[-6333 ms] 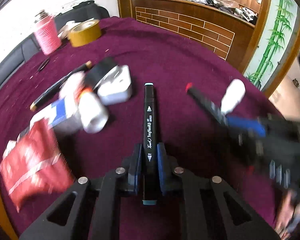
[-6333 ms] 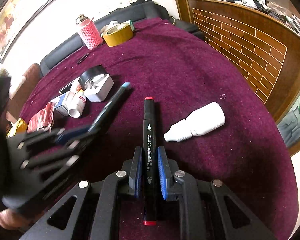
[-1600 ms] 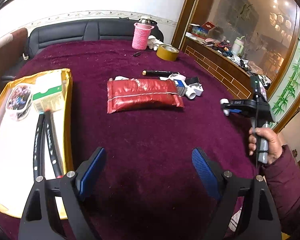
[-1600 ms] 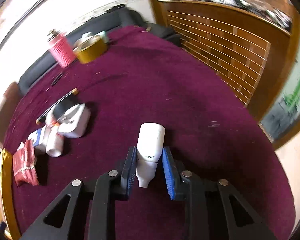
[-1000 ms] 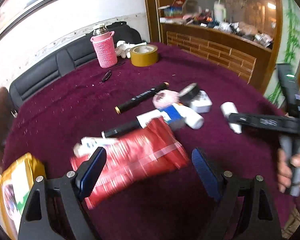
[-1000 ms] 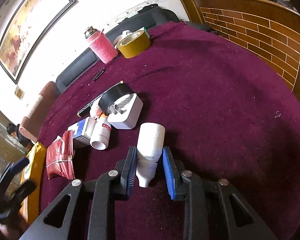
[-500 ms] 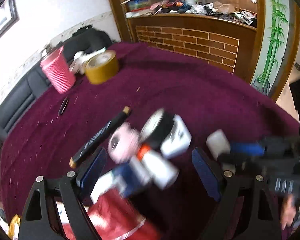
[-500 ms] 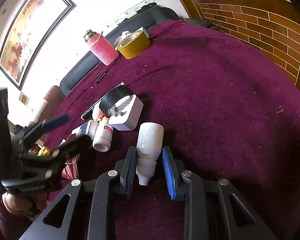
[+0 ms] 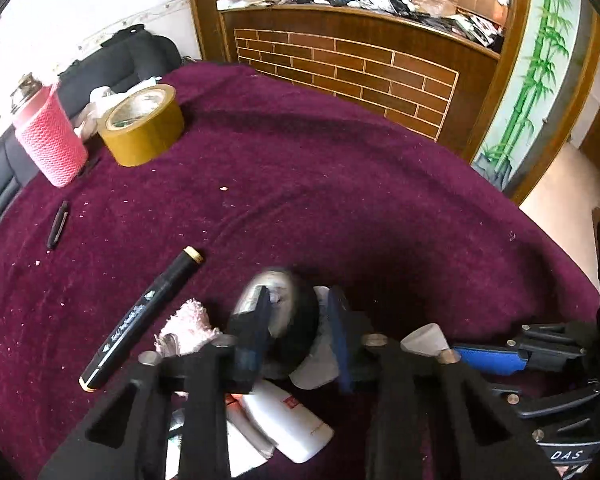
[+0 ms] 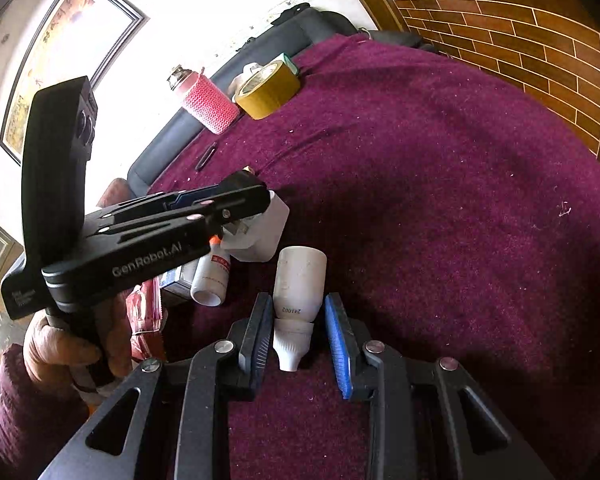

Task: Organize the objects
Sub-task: 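Grasp the black tape roll with the left tool while the right tool holds the bottle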

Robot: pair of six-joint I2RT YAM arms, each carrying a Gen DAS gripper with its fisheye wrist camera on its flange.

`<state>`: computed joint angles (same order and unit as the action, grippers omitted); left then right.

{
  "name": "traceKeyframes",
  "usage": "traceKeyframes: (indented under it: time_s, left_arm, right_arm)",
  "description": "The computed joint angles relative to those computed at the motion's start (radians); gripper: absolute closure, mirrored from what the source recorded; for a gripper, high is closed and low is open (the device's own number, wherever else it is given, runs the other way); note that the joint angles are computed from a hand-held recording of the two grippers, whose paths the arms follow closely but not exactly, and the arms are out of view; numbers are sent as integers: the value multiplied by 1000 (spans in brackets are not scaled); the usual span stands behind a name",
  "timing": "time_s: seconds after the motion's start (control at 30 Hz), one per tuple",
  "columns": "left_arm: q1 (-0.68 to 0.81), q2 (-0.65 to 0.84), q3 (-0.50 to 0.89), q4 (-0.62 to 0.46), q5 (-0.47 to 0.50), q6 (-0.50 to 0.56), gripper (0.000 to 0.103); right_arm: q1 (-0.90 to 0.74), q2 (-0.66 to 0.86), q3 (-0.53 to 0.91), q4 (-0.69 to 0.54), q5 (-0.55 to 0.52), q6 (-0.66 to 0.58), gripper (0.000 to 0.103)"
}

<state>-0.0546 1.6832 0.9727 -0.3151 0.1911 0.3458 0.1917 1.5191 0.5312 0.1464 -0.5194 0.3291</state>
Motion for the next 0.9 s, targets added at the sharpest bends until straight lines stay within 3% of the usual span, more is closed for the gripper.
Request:
traceKeyframes:
  time_s: [0.27,0.57,0.77,0.9]
  left_arm:
    - [66,-99,-64,-19,68,-11,89]
    - [189,-461,-240,-90,198,-14,89]
    - [439,-708,-305,-271,368,83,89]
    - [785,-788,-280,-509,575,309,89]
  right_arm:
    - [6,1,0,5,10,-1,73]
    - [-4,6,0,9,3,-4,76]
    - [-16,-22,-25,29,6,12,76]
    - [-16,-31,-28,33,3,16,76]
